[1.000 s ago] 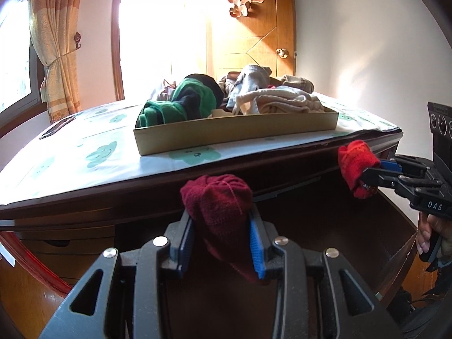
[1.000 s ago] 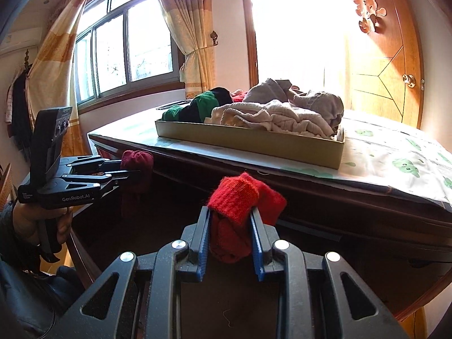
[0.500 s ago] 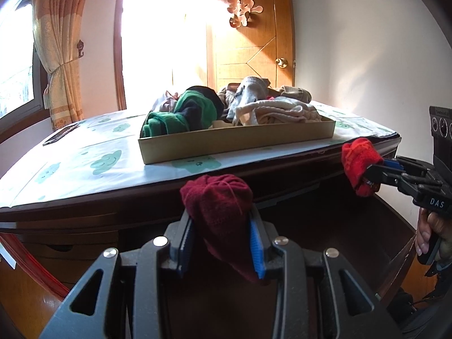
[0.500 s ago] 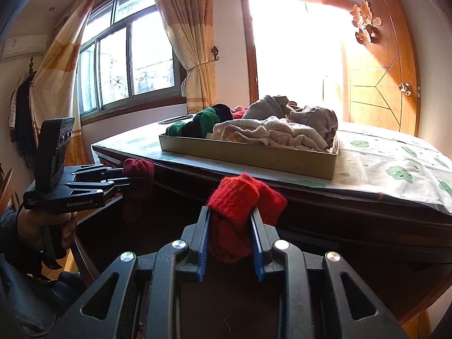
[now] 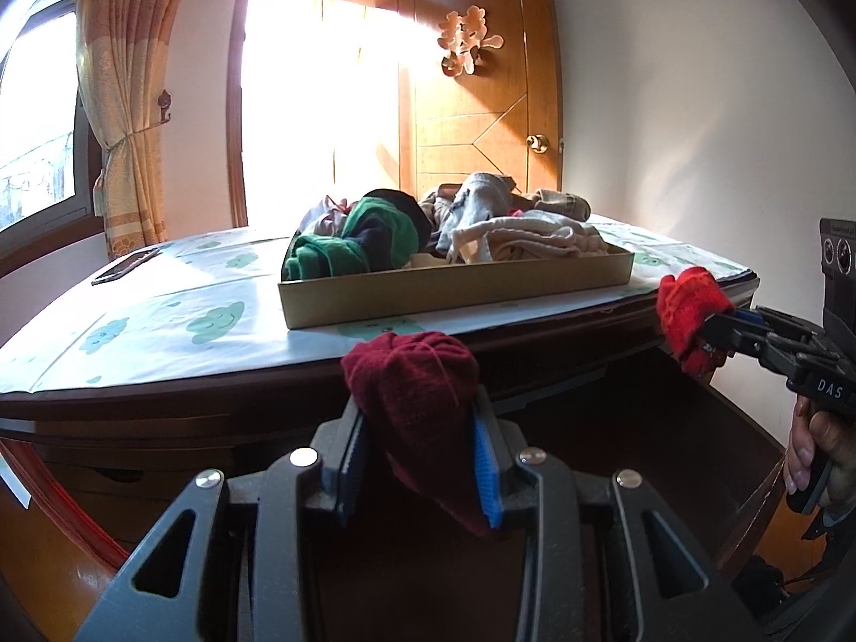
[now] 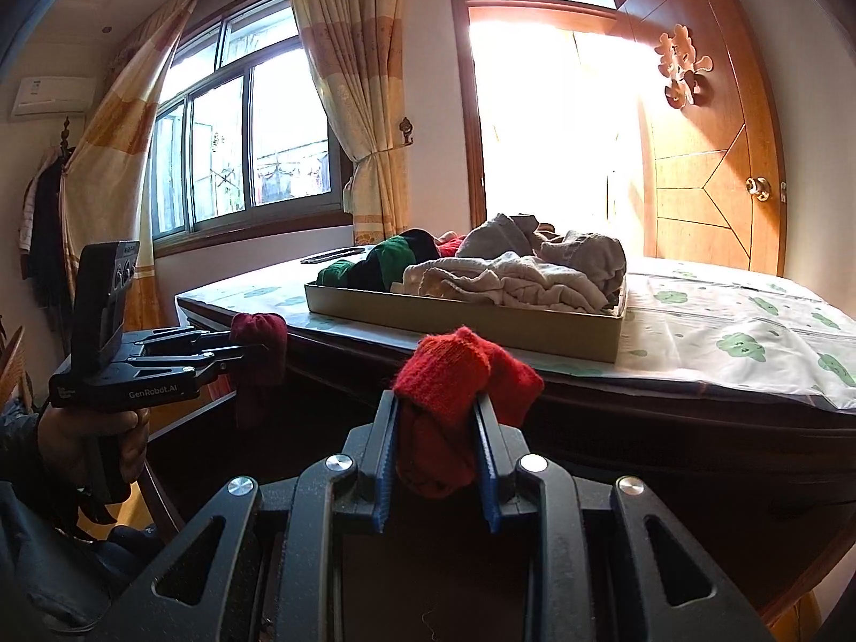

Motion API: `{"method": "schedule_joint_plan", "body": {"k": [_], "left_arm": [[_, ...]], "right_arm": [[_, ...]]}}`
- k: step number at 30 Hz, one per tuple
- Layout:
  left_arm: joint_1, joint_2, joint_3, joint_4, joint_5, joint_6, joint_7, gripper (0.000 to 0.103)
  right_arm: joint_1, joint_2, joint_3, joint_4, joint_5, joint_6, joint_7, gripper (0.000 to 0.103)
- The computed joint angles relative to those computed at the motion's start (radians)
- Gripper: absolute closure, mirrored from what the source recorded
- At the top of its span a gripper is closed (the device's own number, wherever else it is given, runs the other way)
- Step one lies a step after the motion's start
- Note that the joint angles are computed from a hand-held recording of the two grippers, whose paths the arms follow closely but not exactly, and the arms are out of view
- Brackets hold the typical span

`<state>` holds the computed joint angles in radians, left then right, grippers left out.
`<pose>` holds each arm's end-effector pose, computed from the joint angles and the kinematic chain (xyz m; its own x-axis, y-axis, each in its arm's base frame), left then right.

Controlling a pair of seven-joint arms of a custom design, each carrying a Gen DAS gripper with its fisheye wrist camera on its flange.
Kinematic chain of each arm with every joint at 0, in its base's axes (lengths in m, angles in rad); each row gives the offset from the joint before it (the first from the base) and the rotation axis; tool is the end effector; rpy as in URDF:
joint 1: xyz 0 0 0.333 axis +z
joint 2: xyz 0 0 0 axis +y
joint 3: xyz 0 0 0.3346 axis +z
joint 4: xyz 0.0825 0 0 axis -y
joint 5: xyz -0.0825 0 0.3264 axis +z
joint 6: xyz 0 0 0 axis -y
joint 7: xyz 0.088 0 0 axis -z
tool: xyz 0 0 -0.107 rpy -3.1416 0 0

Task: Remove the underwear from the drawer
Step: 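Carry both held red socks over the beige tray on the bed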

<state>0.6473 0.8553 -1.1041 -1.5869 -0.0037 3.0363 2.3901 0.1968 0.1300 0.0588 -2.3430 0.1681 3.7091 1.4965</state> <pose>0.7007 -0.0602 0.4728 -0.6380 -0.7699 0.0179 -0.3310 0.2531 -0.9091 0.5097 0.1089 0.4959 0.1469 -0.9883 -0.0415 -0.3361 -0.0105 -0.9418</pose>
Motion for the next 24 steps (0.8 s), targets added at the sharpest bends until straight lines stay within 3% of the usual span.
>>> {"method": "schedule_joint_plan", "body": {"k": [6, 24], "left_arm": [[0.0, 0.012, -0.008, 0.02, -0.01, -0.017, -0.007, 0.069], [-0.09, -0.043, 0.091, 0.111, -0.196, -0.134, 0.085, 0.069]], "right_arm": [[0.005, 0.001, 0.0, -0.003, 0.007, 0.023, -0.01, 0.075], [-0.016, -0.01, 0.004, 0.033, -0.024, -0.067, -0.002, 0.074]]}}
